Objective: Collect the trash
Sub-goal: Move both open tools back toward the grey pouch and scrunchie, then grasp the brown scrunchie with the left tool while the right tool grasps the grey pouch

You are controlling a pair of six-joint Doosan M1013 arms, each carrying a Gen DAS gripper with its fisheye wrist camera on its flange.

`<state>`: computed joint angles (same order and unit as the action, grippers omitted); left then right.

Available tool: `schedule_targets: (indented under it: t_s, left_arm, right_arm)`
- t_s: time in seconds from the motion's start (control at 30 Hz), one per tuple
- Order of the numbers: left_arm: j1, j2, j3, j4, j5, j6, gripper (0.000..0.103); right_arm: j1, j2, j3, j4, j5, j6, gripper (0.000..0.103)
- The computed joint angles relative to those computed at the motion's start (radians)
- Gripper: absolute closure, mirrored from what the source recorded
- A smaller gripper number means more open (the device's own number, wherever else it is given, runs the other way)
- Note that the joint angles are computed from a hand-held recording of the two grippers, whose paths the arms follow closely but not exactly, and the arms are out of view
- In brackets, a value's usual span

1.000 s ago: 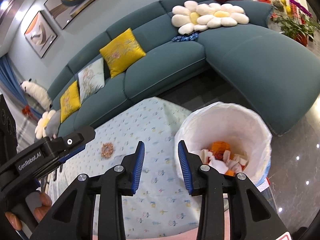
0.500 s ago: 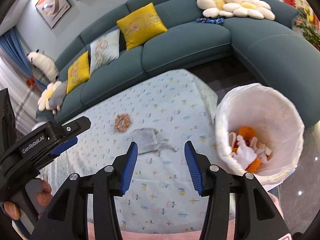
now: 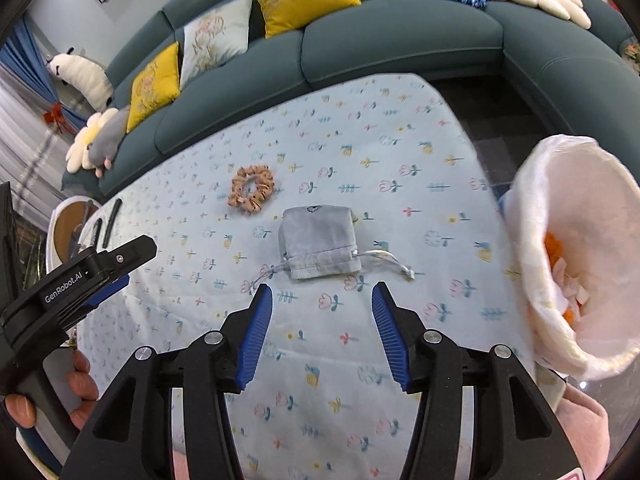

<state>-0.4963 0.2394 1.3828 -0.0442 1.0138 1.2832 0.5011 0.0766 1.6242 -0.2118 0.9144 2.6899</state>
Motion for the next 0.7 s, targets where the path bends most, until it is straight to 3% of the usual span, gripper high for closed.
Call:
schedule_targets:
  t_s: [0.57, 0.67, 0.7]
  left_arm:
    - [0.023, 0.238, -0.225, -0.048, 0.113, -0.040, 0.032]
    - [0.024, 0.261, -0.239, -0.060, 0.136, -0.036, 0.044]
    - [0.025, 0.265, -0.239, -0.066, 0.140, -0.034, 0.053]
  right_arm:
    - [-0.105, 0.139, -0.064, 0.147, -0.013, -0.150, 0.052]
    - [-0.113, 0.147, -0.058, 0.172, -0.023, -0.165, 0.053]
    - [-0.114, 0.147, -0.054, 0.177, -0.029, -0.163, 0.056]
